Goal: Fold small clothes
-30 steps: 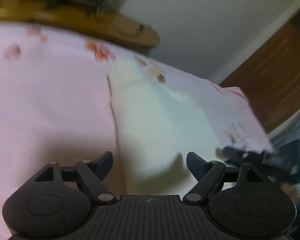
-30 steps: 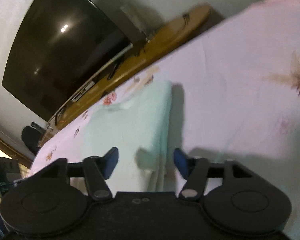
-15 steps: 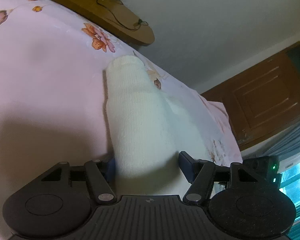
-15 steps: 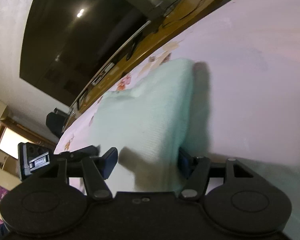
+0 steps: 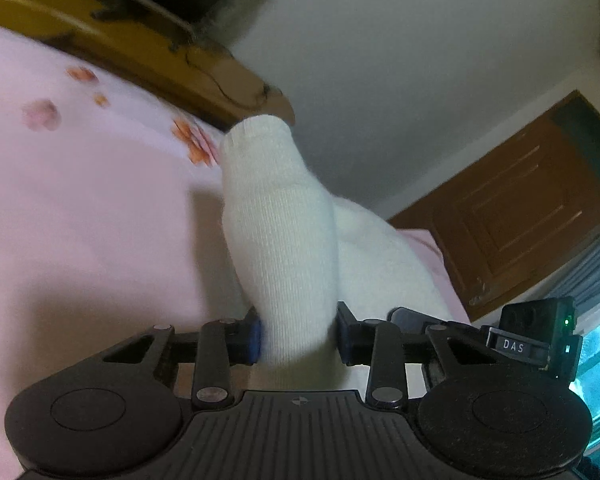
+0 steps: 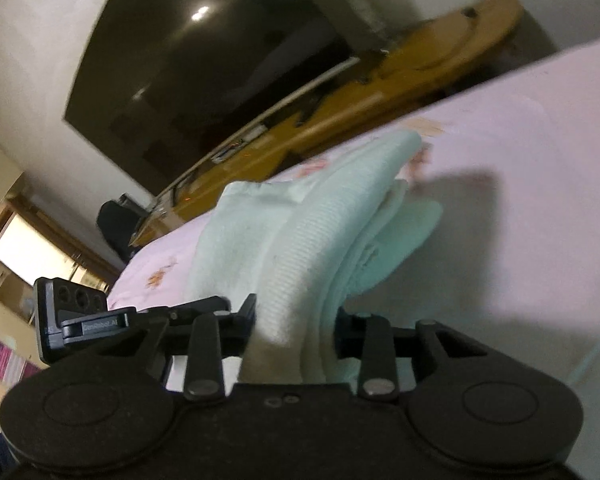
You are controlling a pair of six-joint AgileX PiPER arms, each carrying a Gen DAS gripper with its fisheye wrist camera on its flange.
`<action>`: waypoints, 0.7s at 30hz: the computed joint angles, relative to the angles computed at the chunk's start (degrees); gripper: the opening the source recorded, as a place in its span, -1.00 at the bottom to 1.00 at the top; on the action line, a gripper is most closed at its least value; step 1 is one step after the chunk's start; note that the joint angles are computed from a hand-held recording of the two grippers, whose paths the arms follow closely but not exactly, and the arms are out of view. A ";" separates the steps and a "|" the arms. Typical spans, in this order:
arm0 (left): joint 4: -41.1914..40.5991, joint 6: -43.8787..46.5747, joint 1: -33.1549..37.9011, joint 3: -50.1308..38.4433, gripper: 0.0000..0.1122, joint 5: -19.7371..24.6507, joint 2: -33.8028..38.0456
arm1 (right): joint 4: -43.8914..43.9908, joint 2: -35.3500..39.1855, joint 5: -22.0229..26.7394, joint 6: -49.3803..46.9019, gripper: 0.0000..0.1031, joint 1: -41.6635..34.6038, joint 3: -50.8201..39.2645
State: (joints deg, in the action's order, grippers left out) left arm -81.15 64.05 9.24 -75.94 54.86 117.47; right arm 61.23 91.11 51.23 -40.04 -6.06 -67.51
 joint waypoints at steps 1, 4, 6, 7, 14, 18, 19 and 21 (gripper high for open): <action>0.54 0.44 1.91 1.32 -0.37 0.74 -1.71 | -0.35 -0.23 -0.35 1.11 -0.36 1.87 -0.84; 2.92 1.53 9.36 5.31 -0.37 3.44 -6.99 | -1.19 0.66 -2.45 4.34 -0.36 9.17 -4.27; 5.48 1.83 15.48 6.91 -0.37 5.90 -9.57 | -1.02 2.00 -3.93 5.72 -0.36 14.03 -6.30; 6.77 1.76 17.89 7.02 -0.37 6.70 -10.13 | -0.97 2.94 -4.77 6.45 -0.36 16.54 -7.35; 17.02 -1.69 33.70 2.04 -0.36 10.06 -4.95 | -1.42 18.00 -9.91 14.93 -0.36 32.92 -20.56; 20.73 -2.04 36.59 0.37 -0.24 7.49 0.13 | -5.46 29.16 -9.38 23.39 -0.36 37.79 -31.58; 18.51 -0.41 37.84 1.77 -0.10 7.58 0.75 | -9.22 31.80 -9.21 27.86 -0.33 38.92 -34.68; 15.92 0.82 40.02 4.04 -0.09 8.45 0.57 | -13.94 33.91 -10.09 32.05 -0.22 40.47 -36.94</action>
